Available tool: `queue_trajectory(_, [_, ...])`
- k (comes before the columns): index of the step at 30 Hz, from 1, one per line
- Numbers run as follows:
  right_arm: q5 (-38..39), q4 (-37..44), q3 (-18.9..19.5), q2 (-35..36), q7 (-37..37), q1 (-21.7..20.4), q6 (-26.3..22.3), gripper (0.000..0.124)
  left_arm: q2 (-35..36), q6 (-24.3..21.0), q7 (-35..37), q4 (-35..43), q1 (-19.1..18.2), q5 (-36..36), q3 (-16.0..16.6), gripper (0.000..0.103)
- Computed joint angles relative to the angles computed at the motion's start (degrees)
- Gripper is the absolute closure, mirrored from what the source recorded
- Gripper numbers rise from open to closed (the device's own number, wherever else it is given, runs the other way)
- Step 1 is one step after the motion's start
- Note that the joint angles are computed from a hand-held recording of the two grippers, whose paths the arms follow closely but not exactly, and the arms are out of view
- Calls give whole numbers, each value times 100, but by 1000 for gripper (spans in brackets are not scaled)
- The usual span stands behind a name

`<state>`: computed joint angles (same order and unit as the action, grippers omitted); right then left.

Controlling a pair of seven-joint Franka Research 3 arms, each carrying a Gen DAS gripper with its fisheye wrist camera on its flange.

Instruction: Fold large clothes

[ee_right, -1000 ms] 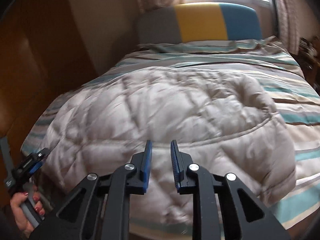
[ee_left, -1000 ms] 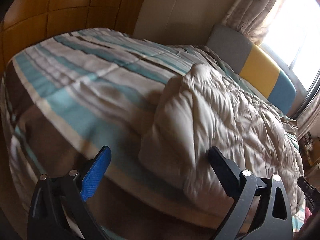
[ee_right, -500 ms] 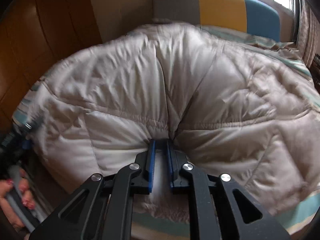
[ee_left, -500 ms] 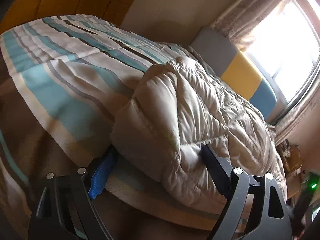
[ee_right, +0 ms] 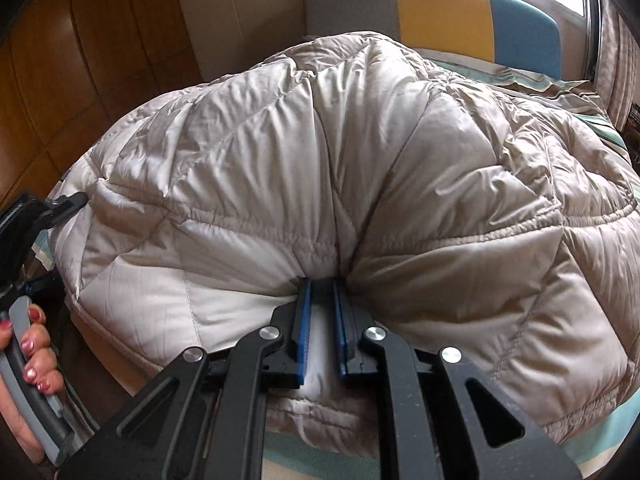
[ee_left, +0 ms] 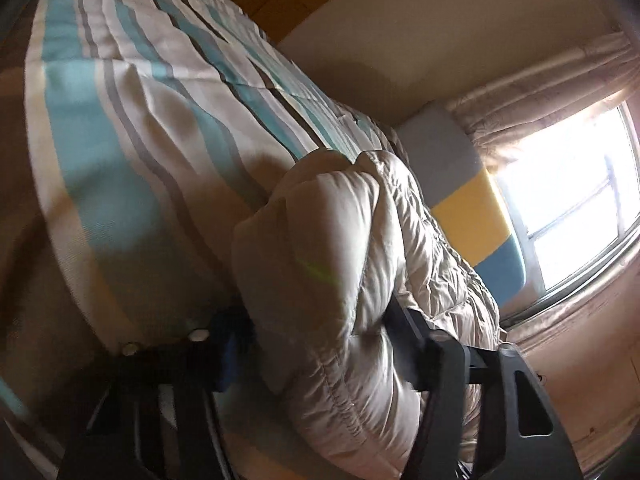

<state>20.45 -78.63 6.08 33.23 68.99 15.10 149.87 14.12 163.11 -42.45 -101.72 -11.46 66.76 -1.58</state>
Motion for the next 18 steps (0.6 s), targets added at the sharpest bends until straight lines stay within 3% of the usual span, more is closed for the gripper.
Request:
queue_trajectory(2, [8,-7,-6,-13,15,-8,-23,115,11,63,-143,26,-14,109,36,62])
queue_trajectory(5, [-252,-77,-176,-82,222,176,19,115,-48,-444,351,172,-112,24,-78,71])
queue_trajectory(9, [-485,-185,-234,-158,391,265,69,115,-35,-723,564,557,-261,489,-132,75])
queue_trajectory(12, [-337,-94,-125,-159,420,133,-150,115,75,-860,1107,995,-390,859,-204,75])
queue_trajectory(15, [249,-187,101,-354,339,-199,-292,99,234,-1024,1920,1453,-556,995,-260,75])
queue_trajectory(16, [390,-384,99,-521,322,-259,-133,82,302,-1025,2191,1613,-595,985,-271,75])
queue_trajectory(18, [307,-749,-84,-823,400,-216,222,79,515,-1111,2939,2028,-677,755,-306,75])
